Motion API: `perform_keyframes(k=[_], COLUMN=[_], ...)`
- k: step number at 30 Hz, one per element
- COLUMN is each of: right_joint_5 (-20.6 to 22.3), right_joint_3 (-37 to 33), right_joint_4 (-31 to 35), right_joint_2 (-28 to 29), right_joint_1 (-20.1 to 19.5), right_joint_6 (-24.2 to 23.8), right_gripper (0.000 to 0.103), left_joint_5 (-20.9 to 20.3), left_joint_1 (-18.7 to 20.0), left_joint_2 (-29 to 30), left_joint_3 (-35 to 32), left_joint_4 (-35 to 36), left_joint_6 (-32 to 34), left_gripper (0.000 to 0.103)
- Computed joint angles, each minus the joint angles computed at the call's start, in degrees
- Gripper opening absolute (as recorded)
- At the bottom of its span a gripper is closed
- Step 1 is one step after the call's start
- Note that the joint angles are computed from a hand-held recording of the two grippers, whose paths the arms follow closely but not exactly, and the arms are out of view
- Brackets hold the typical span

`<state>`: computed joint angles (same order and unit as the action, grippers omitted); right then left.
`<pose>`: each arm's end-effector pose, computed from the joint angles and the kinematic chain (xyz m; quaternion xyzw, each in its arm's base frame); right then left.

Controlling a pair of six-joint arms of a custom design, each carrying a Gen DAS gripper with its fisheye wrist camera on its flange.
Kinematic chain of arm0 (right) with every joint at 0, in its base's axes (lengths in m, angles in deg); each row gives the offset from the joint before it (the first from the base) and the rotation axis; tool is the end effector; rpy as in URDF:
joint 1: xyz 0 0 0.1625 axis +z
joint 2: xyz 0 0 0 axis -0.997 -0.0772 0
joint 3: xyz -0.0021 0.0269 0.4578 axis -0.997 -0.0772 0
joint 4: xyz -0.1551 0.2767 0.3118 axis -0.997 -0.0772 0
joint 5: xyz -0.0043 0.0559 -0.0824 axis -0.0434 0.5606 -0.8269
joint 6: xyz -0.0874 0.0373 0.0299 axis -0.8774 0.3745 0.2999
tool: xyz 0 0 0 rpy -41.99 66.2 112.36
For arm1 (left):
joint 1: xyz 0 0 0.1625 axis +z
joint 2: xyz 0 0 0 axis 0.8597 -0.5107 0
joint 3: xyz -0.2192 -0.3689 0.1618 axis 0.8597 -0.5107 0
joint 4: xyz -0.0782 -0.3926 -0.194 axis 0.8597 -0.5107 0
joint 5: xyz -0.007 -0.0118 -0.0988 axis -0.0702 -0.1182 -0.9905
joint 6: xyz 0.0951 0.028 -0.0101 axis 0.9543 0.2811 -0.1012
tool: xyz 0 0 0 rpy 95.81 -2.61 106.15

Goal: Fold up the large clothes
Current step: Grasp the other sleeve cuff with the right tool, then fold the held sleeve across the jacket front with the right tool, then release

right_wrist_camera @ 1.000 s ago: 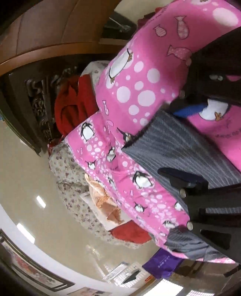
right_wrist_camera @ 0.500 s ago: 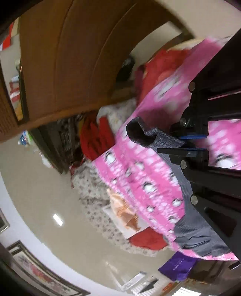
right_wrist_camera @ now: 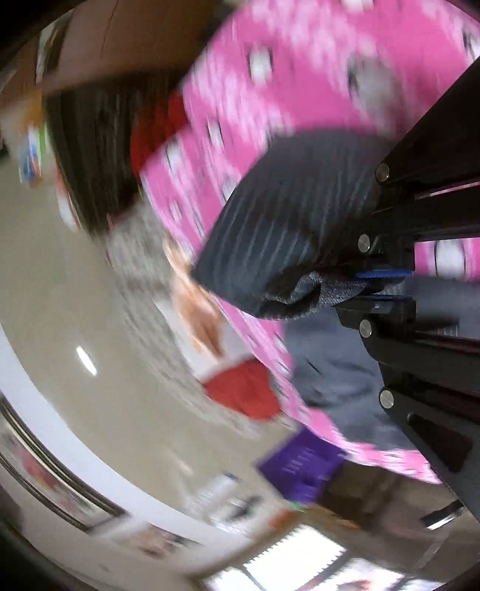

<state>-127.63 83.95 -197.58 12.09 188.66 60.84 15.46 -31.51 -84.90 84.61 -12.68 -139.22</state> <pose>0.2436 -0.5004 0.2876 0.2110 -0.8960 0.3872 0.0521 -0.1124 -0.3054 0.3002 -0.1810 0.7494 -0.4549 0.4458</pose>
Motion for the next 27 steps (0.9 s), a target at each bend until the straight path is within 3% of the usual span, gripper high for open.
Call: perform_keyframes(k=[4, 9, 12, 15, 18, 19, 21, 22, 23, 25, 27], right_joint_5=[0.88, 3.18, 6.10, 6.85, 6.36, 4.07, 1.46, 2.98, 3.57, 4.63, 3.87], right_joint_3=[-1.97, -6.63, -8.20, -9.79, -10.86, -11.34, -10.98, -9.78, -8.68, -6.29, -3.49], right_joint_4=[0.27, 0.32, -0.53, -0.06, 5.20, 7.57, 10.98, 9.97, 9.95, 10.84, 10.67], right_joint_2=[9.44, 19.17, 23.29, 28.25, 32.73, 33.99, 34.62, 33.81, 32.35, 28.92, 25.19], right_joint_1=[4.23, 9.42, 12.39, 14.71, 14.41, 14.22, 13.38, 12.66, 12.35, 11.80, 11.48], right_joint_6=[0.50, 3.79, 3.53, -0.37, -3.12, -3.78, -3.43, -3.16, -2.54, -2.74, -5.42], right_gripper=[0.006, 0.006, 0.006, 0.006, 0.010, 0.014, 0.014, 0.020, 0.034, 0.050, 0.052], left_joint_5=[-6.24, -9.99, -10.14, -10.38, -10.07, -9.46, -8.44, -7.84, -7.28, -4.93, -1.31], left_joint_1=[0.56, -0.02, 0.10, -0.74, -0.95, -0.80, -0.40, -0.50, -0.43, 0.32, 0.89], left_joint_2=[-2.63, -7.05, -9.22, -11.33, -11.18, -11.25, -10.59, -10.19, -9.94, -9.06, -8.22], left_joint_3=[0.03, 0.93, 1.80, 2.87, 2.46, 2.25, 1.46, 1.03, 0.69, -0.21, -0.85], left_joint_4=[7.78, 12.98, 12.44, 11.61, 11.55, 11.35, 11.15, 11.16, 11.06, 8.84, 3.96], left_joint_6=[-7.04, -11.07, -10.48, -10.25, -10.14, -9.70, -8.85, -8.53, -8.26, -5.94, -1.11], left_gripper=[0.074, 0.074, 0.074, 0.074, 0.074, 0.074, 0.074, 0.074, 0.074, 0.074, 0.074])
